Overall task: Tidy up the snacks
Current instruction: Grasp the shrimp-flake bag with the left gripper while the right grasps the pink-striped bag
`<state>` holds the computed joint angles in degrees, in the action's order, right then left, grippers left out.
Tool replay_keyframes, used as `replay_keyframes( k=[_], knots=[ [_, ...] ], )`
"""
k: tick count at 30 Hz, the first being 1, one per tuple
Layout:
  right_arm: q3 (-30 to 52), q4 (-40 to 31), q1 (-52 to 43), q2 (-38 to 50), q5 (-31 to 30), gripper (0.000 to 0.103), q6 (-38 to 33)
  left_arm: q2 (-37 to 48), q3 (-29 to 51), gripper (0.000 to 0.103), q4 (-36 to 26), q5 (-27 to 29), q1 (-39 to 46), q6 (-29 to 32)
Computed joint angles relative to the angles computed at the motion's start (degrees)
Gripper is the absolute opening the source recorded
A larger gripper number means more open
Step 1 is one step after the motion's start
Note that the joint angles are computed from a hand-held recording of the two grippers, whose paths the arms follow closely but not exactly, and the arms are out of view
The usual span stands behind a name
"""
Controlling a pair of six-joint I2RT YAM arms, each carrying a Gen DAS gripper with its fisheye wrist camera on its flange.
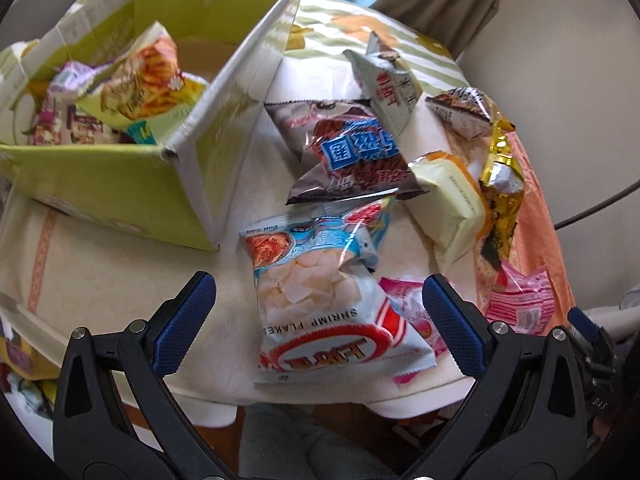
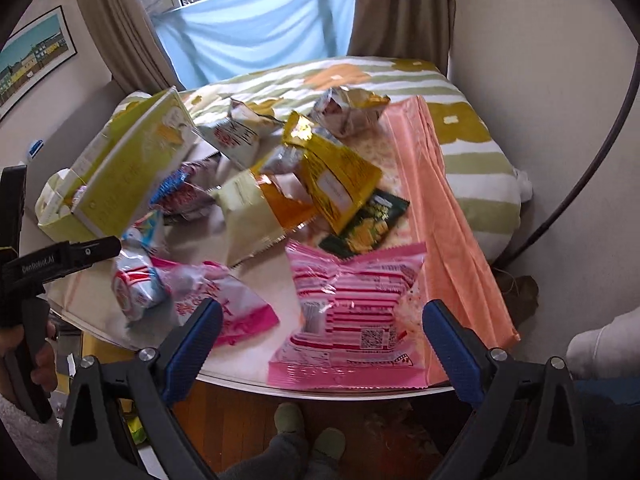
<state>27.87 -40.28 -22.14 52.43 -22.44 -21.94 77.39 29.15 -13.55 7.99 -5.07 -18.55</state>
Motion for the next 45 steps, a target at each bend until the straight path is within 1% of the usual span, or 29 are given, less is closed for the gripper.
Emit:
replay_keyframes(
  k=[3, 5, 7, 8, 9, 10, 12, 15, 20, 27, 30, 32, 36, 37, 40, 45],
  knots=[
    [-2.02, 3.8, -0.55, 2.35, 0.12, 0.1, -0.24, 3.71, -0.63, 0.1, 3.6, 1.11, 0.21, -0.69],
    [-3.15, 5.88, -0.15, 3.85, 0.84, 0.1, -0.38, 5.4, -0.48, 0.095, 4.34, 1.58, 0.21, -0.72],
    [-3.83, 7.35, 0.05, 5.01, 1.28, 0.1, -0.45, 6.54, -0.71, 0.094, 5.33, 3.0, 0.83, -0.88],
    [-4.12, 7.96, -0.03, 5.56, 1.18, 0.1, -0.56, 7.15, -0.85, 0.091, 5.9, 3.61, 1.2, -0.95],
    [-4.3, 8.53, -0.03, 6.18, 1.02, 0.1, -0.61, 7.55, -1.03, 0.087, 6.32, 4.05, 1.53, -0.87],
    [-4.55, 9.29, 0.31, 6.67, 1.24, 0.1, -0.25, 8.03, -1.11, 0.077, 6.63, 4.66, 1.75, -0.79],
    [-4.77, 10.95, 0.73, 8.07, 1.38, 0.1, 0.21, 8.16, -1.42, 0.076, 7.17, 5.45, 2.18, -0.91],
    [-5.05, 12.8, 1.37, 9.74, 1.65, 0.1, 0.43, 8.96, -1.1, 0.071, 7.36, 5.05, 1.78, -1.11],
    [-5.35, 14.89, 3.2, 11.95, 2.88, 0.1, 1.08, 7.61, -1.69, 0.06, 6.74, 4.58, 1.67, -0.6],
    [-5.89, 18.18, 5.05, 13.86, 4.37, 0.1, 3.11, 4.45, -2.73, 0.056, 5.46, 3.33, 1.15, 0.33],
    [-6.02, 18.98, 5.94, 14.18, 5.2, 0.097, 3.66, 2.48, -2.9, 0.056, 4.33, 2.16, 0.51, 0.86],
    [-5.93, 19.05, 6.52, 14.59, 6.02, 0.081, 3.52, 1.27, -2.8, 0.056, 3.46, 1.54, 0.0, 1.09],
    [-5.7, 18.62, 5.93, 14.24, 5.77, 0.073, 3.41, -1.83, -2.38, 0.056, 0.95, 0.5, -0.99, 1.21],
    [-5.7, 18.38, 5.76, 13.71, 5.75, 0.069, 3.36, -2.94, -2.43, 0.056, 0.29, 0.4, -1.08, 1.22],
    [-5.1, 16.71, 5.2, 11.73, 5.47, 0.067, 3.29, -6.89, -2.17, 0.056, -2.72, -0.38, -1.82, 1.11],
    [-1.99, 10.26, 4.33, 7.32, 4.32, 0.066, 3.09, -14.61, -0.13, 0.056, -9.6, -1.11, -2.39, 1.24]
  ],
)
